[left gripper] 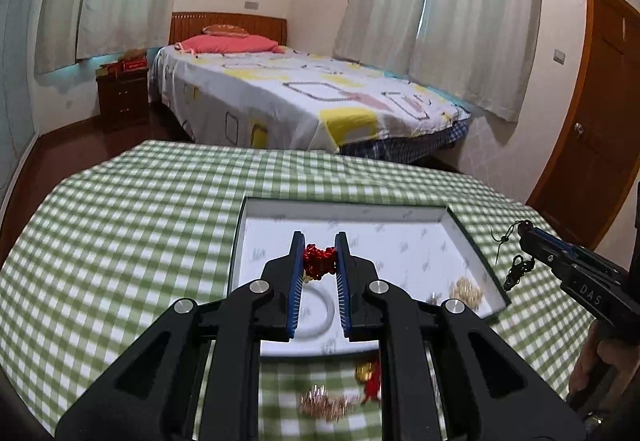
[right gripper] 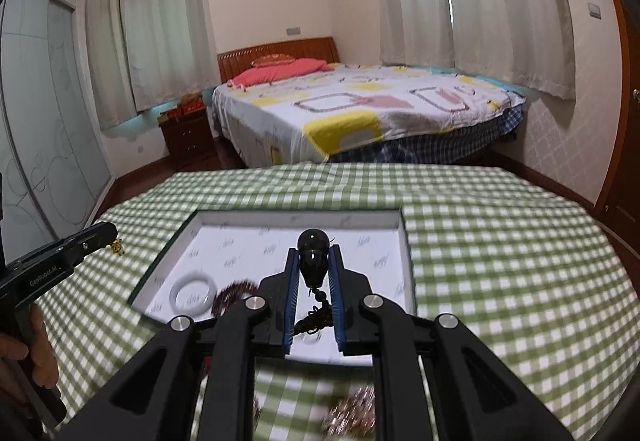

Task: Organize jewelry
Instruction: 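Carry red charm and black pendant into the green box and open both tools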

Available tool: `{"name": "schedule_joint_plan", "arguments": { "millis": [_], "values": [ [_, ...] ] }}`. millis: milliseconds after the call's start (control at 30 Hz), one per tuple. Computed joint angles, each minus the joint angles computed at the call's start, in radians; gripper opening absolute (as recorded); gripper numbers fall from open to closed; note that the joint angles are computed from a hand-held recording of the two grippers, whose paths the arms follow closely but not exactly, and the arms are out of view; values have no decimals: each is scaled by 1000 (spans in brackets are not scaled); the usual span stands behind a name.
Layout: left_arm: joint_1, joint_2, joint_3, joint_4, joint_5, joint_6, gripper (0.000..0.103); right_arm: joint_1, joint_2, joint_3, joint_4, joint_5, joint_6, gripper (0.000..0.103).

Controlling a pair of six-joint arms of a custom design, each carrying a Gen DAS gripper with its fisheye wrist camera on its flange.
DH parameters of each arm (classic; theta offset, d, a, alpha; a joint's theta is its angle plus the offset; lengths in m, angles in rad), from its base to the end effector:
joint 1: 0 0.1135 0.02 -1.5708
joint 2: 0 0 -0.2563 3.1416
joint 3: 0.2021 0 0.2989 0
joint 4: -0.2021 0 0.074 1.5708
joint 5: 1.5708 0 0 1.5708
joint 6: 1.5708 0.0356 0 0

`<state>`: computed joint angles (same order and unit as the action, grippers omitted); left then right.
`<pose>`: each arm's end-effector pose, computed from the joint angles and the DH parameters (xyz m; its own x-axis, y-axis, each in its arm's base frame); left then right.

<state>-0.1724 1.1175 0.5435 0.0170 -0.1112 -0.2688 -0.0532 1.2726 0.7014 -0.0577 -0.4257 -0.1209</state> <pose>0.2756 -0.0440 0.1775 -0.5227 -0.1769 -0.8339 -0.0634 0.9836 -0.1689 0.3099 -0.0018 0.1880 -0.5488 -0.0808 -0.8321 -0.3538 0.9242 0.1436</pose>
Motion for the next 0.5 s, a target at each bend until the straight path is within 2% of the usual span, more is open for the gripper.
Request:
{"name": "schedule_joint_plan", "arguments": {
  "millis": [267, 500],
  "values": [
    [26, 175, 126, 81, 18, 23, 15, -4, 121, 91, 49, 17, 6, 16],
    [40, 408, 221, 115, 27, 20, 15, 15, 301, 153, 80, 54, 1, 16]
  ]
}}
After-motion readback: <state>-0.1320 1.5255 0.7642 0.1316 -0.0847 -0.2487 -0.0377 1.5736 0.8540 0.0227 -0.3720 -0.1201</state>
